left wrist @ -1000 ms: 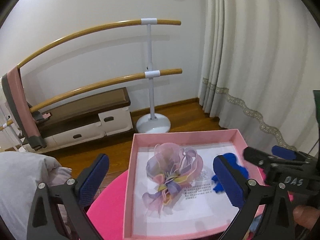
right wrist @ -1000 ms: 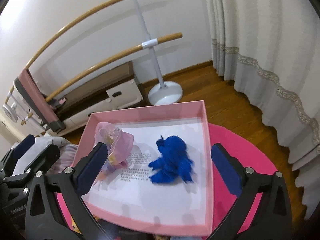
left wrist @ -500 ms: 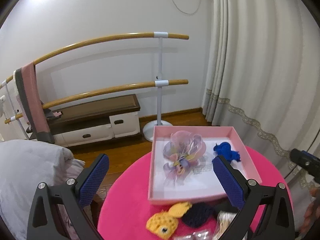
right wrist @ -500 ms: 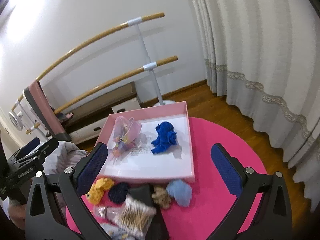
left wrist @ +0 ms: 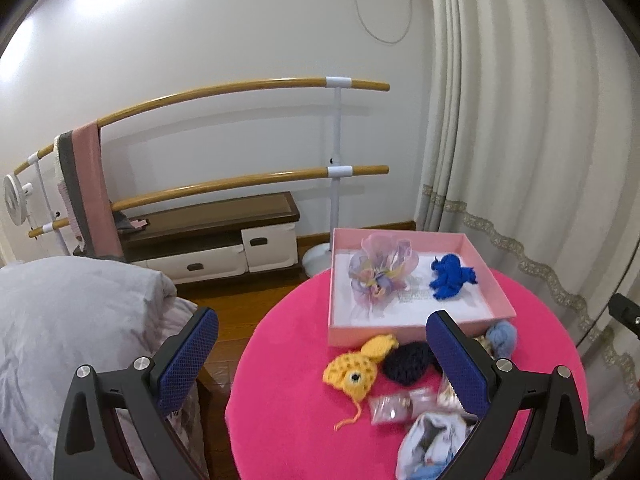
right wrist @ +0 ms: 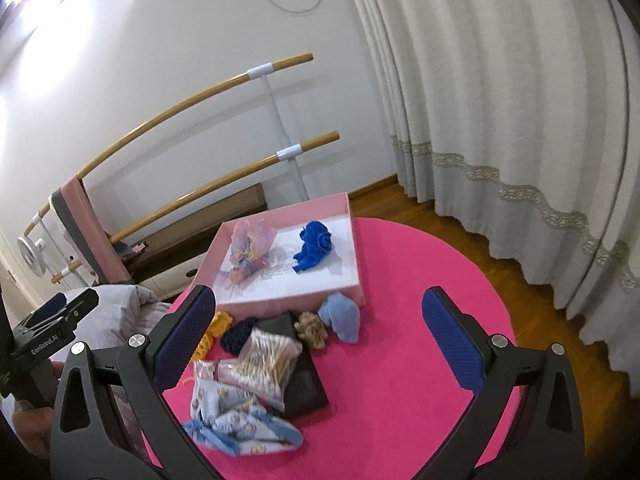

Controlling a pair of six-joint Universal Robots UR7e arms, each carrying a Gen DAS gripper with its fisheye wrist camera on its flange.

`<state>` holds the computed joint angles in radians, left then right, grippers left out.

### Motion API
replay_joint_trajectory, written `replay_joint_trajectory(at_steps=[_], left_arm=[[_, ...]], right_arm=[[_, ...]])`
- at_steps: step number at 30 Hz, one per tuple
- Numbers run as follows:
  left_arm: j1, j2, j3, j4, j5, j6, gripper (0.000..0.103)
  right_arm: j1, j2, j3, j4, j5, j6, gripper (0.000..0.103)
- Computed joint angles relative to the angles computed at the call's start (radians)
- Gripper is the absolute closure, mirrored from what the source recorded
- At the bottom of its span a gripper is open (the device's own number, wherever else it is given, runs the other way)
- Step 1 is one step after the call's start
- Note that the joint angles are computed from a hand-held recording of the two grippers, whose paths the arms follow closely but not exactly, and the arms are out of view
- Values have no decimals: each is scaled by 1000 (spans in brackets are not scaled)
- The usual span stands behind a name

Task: Organize soft objects
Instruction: 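Lift both open tools out of the pink box and back over the table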

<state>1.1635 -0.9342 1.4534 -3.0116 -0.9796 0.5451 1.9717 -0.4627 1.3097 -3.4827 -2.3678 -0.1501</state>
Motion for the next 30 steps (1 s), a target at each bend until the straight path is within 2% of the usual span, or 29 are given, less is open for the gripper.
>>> replay_joint_trajectory(at_steps=[3, 13, 18, 30], left_arm=[[-5, -47, 80, -27, 4, -12, 0], [-25, -161, 218, -1, 19, -60, 0], [-34, -206, 265, -12, 23, -67, 0], [-52, -264, 331, 39, 17, -95, 0]], right_arm=[[14, 4, 26, -25, -17, -14, 0], [45, 22, 77, -47, -52, -8, 0], [62, 40, 67, -64, -79, -41, 0], [67, 38, 82, -40, -88, -19, 0]])
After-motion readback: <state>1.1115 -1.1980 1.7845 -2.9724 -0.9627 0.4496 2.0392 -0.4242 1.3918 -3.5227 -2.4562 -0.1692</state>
